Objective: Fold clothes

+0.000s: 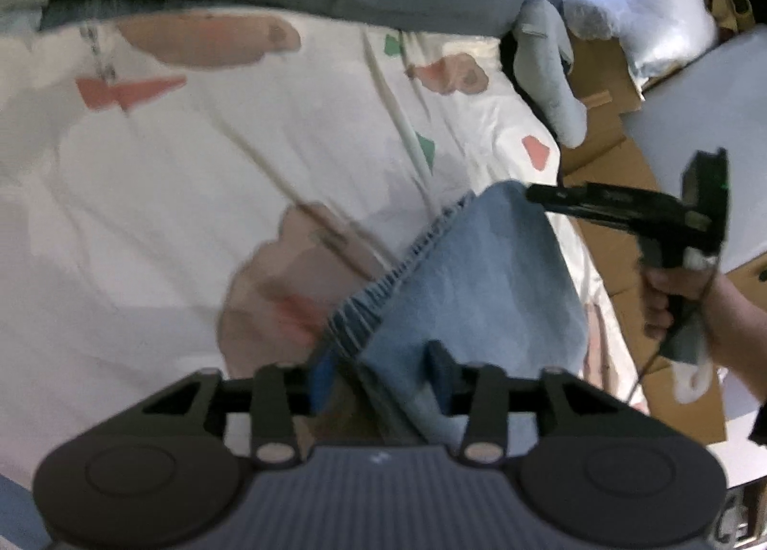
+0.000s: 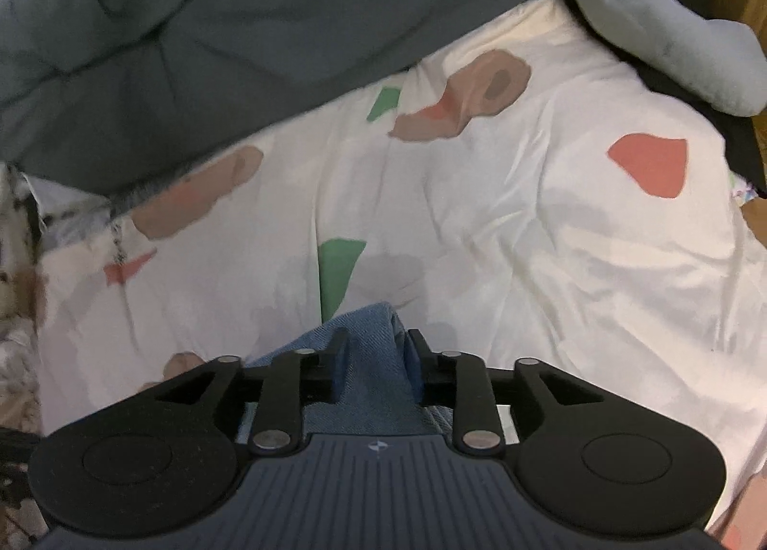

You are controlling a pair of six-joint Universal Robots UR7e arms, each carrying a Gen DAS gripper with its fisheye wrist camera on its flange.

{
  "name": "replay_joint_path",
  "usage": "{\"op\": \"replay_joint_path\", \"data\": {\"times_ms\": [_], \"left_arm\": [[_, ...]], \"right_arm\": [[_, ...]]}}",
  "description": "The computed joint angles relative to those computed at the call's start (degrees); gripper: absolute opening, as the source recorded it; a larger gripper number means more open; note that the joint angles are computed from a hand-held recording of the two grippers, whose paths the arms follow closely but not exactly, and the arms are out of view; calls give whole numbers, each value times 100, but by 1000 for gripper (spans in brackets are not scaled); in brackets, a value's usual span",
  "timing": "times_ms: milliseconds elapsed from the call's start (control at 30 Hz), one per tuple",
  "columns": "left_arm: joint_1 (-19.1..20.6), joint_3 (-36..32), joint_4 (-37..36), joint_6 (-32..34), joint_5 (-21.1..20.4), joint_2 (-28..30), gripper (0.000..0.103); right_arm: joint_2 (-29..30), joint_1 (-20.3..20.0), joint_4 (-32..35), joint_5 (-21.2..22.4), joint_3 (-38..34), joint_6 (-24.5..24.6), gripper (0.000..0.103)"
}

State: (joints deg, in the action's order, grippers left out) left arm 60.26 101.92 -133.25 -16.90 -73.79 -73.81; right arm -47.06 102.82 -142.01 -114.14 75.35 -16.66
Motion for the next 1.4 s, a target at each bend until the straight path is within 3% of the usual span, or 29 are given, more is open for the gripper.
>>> {"op": "replay_joint_path", "data": {"times_ms": [133, 267, 333, 433, 667, 733, 767, 933, 1033, 1133, 1400], "left_arm": [[-71, -254, -20, 314, 109, 141, 46], [-133, -588, 14, 694, 54, 409, 55], [-142, -811, 149, 716, -49, 577, 60], [-172, -1114, 323, 1005, -79, 838, 77], [-199, -1735, 828, 1708, -136, 1396, 80], [-218, -1754, 709, 1945, -143, 1460, 81], [-205, -1763, 663, 2049, -221, 1484, 86], [-153, -1978, 996, 2115, -173, 1734, 85], [-97, -2084, 1151, 2180, -297, 1839, 84], [-36, -2224, 1443, 2161, -388, 1941, 82], [61, -2344, 1889, 2069, -391, 2110, 78]], "right_arm": [[-373, -1, -33, 68, 216, -58, 39], [-866, -15, -285, -15, 654, -29, 44], [-1113, -20, -400, -214, 908, 276, 44], [-1455, -37, -763, -472, 1378, 759, 44], [-2208, -201, -1829, -625, 2804, 1879, 45], [-2459, -349, -2194, -290, 3332, 2404, 45], [-2532, -382, -2348, -228, 3548, 2557, 45], [-2766, -523, -3167, -77, 4496, 3206, 50], [-2781, -587, -3658, -20, 4860, 3535, 50], [-2788, -722, -4175, 321, 5199, 3781, 50], [-2669, -936, -4981, 806, 5720, 4386, 50]]}}
